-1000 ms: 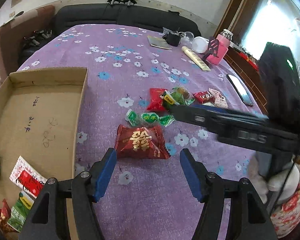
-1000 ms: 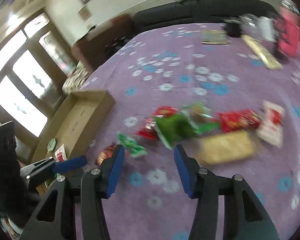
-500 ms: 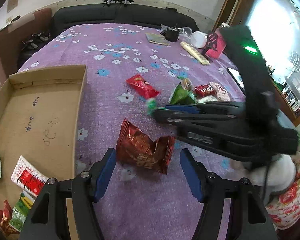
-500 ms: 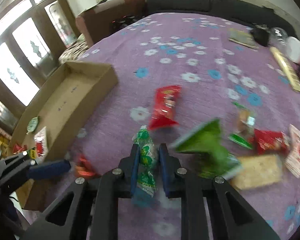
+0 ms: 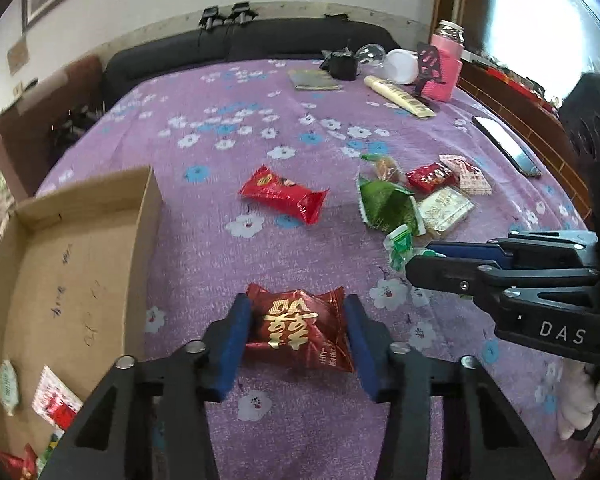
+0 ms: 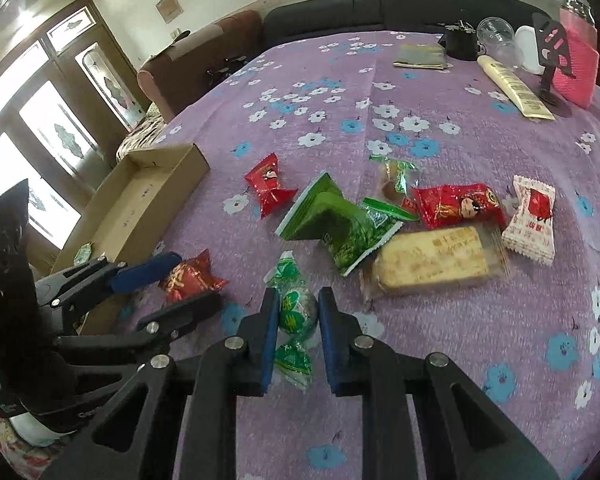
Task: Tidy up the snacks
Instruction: 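Grasp red gold-print candy with left tool while right tool grasps green candy, then drop both candies into the cardboard box by opening both tools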
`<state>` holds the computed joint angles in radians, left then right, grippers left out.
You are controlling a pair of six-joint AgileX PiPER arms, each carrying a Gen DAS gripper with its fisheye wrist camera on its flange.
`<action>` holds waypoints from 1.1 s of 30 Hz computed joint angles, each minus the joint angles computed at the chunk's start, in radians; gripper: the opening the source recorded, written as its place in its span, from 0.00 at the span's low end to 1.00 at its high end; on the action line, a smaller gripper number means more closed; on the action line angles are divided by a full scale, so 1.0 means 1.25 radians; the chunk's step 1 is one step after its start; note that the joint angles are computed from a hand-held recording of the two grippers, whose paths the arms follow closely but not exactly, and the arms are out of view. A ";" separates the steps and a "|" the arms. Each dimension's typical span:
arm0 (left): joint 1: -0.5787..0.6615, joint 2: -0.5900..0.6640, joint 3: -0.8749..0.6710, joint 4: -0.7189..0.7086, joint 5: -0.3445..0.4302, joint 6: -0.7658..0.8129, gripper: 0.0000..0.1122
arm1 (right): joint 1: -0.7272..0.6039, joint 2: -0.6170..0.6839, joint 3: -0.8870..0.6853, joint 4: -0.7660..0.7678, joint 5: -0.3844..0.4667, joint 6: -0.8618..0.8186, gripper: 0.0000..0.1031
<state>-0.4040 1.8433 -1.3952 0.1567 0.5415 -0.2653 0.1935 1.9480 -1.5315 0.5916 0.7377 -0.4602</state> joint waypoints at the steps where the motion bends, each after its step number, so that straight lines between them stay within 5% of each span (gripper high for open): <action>1: -0.002 0.000 0.000 0.000 0.000 0.006 0.40 | 0.000 -0.006 0.009 0.004 -0.004 -0.005 0.18; 14: -0.003 -0.075 0.048 -0.103 -0.016 0.104 0.35 | -0.013 -0.079 0.099 0.043 -0.030 -0.048 0.18; 18: -0.002 -0.017 -0.007 -0.072 0.027 0.075 0.53 | -0.019 -0.088 0.120 0.056 -0.035 -0.053 0.18; 22: -0.011 0.033 -0.027 -0.054 0.040 0.076 0.55 | -0.024 -0.102 0.138 0.062 -0.036 -0.058 0.18; 28: -0.005 -0.014 0.044 -0.144 -0.029 0.155 0.30 | -0.028 -0.121 0.149 0.048 -0.036 -0.046 0.18; 33: 0.070 -0.109 0.119 -0.410 -0.037 0.360 0.29 | -0.013 -0.131 0.138 0.047 -0.028 -0.032 0.18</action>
<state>-0.3170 1.7075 -1.2464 -0.3562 0.4954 0.1852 0.1767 1.7846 -1.3589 0.6510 0.7028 -0.5004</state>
